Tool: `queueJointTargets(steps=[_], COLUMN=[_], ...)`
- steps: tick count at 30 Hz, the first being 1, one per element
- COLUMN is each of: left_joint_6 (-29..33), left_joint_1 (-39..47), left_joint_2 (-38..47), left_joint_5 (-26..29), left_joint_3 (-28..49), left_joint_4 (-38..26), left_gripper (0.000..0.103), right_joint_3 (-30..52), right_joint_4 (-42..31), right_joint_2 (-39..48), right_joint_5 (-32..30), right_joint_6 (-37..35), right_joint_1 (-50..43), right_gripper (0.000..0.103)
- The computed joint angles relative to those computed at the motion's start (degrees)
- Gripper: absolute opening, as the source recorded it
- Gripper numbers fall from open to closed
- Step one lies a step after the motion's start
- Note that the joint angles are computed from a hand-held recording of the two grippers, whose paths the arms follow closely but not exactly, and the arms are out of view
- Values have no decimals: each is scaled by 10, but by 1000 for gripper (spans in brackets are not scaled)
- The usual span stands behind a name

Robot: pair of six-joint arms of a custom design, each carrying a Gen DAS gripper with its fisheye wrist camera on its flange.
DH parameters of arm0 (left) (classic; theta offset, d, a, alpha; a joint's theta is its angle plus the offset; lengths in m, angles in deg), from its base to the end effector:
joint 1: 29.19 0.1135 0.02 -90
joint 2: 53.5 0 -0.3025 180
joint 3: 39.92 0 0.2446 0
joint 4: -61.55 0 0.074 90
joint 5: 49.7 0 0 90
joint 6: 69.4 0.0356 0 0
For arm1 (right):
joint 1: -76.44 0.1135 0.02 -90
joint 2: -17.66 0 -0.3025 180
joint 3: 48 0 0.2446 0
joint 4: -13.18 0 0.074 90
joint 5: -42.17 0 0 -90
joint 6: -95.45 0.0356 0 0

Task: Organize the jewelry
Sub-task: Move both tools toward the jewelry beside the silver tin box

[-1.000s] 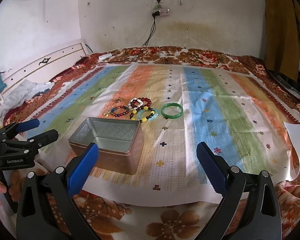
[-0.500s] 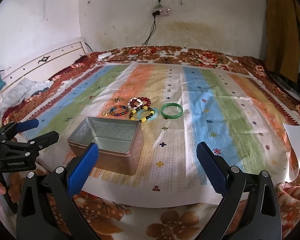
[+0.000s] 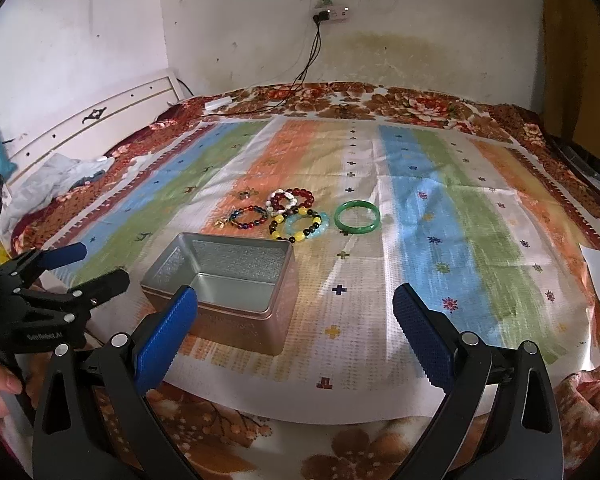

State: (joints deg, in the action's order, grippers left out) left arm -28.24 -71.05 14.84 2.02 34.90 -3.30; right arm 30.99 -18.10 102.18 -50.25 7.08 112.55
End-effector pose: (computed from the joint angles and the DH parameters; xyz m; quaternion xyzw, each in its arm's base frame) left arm 0.1673 -0.1203 0.3354 -0.1445 0.9018 0.0385 0.4054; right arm 0.2595 0.1912 0.3254 -0.2740 0.8510 0.1626 0.4174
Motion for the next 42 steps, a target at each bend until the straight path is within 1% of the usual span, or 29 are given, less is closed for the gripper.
queueJointTargets(steps=[4,9,15,21,28,31,36,42], left_joint_6=[11,32,75,108,128,141,159,188], left_joint_1=[10,40,87,149,198,214,243,266], left_joint_2=[18,33,54,82,104,113,137,154], left_joint_5=[3,26,57,95,130,137,152,172], left_joint_3=[11,18,35,54,69,78,96,106], left_joint_4=[0,15,31,50,55,58,54,61], left_gripper=[98,98,98,98,98,98,98,98], right_joint_3=[10,29,62,121,193,219,259,323], right_joint_4=[-1,-10,-20,-43,-91,-109,-124,-163], right_joint_2=[11,27,50,95,146,164,188,231], right_joint_5=[9,2,-11,-20,-37,-53,-45,-60], right_joint_6=[-5,-11,-8,6,8,6,1,12], right_joint_1=[4,2,-9,-26,-45,-48,-50,-66], right_gripper=[99,99,99,99,99,99,99,99])
